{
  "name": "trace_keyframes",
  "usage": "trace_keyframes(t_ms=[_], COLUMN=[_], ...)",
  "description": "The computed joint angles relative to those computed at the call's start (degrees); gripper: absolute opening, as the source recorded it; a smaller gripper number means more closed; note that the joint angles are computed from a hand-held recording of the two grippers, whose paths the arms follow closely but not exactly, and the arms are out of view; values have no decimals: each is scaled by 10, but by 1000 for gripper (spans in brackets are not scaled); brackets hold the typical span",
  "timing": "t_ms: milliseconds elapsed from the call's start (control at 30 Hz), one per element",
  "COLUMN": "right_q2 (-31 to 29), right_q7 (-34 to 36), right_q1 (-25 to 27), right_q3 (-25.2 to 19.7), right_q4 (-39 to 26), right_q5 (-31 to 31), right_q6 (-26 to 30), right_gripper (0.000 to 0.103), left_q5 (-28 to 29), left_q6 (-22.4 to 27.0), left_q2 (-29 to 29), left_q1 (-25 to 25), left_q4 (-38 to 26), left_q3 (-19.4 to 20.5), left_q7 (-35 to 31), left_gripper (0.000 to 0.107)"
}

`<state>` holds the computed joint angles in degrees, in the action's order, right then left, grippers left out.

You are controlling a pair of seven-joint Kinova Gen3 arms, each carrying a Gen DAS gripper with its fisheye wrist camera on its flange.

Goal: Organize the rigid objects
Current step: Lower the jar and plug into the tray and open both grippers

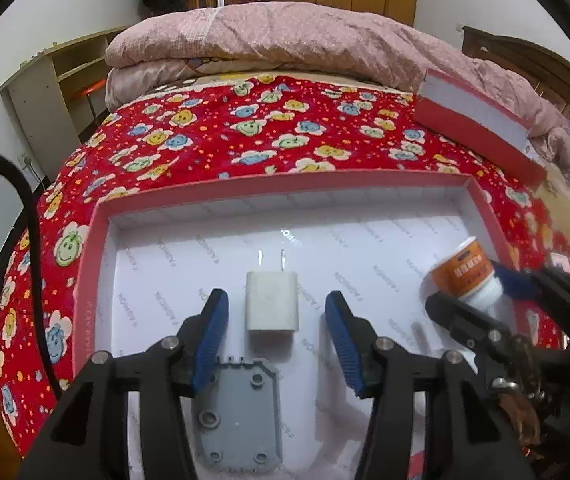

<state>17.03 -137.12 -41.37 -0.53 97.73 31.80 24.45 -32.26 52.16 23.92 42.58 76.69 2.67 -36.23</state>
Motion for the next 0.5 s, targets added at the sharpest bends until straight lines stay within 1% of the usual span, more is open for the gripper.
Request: trace_keyframes(t_ms=[233,300,500], right_q2=[-37,-44,-70], right_q7=[-41,-47,-52], right_q1=[-16,-12,1], right_q3=[2,-7,-38], right_q4=[29,34,56], right_q5=[39,44,44], right_q6=[-10,-10,-6], right_gripper=[52,52,52], left_q5=[-41,-47,-56], left_q6=[31,44,59], left_q2=[-21,-28,-54], left_q1=[30,34,41], left_q4=[2,3,26], left_q3=[0,5,26], left_q7=[31,36,57], left_gripper=[58,58,58])
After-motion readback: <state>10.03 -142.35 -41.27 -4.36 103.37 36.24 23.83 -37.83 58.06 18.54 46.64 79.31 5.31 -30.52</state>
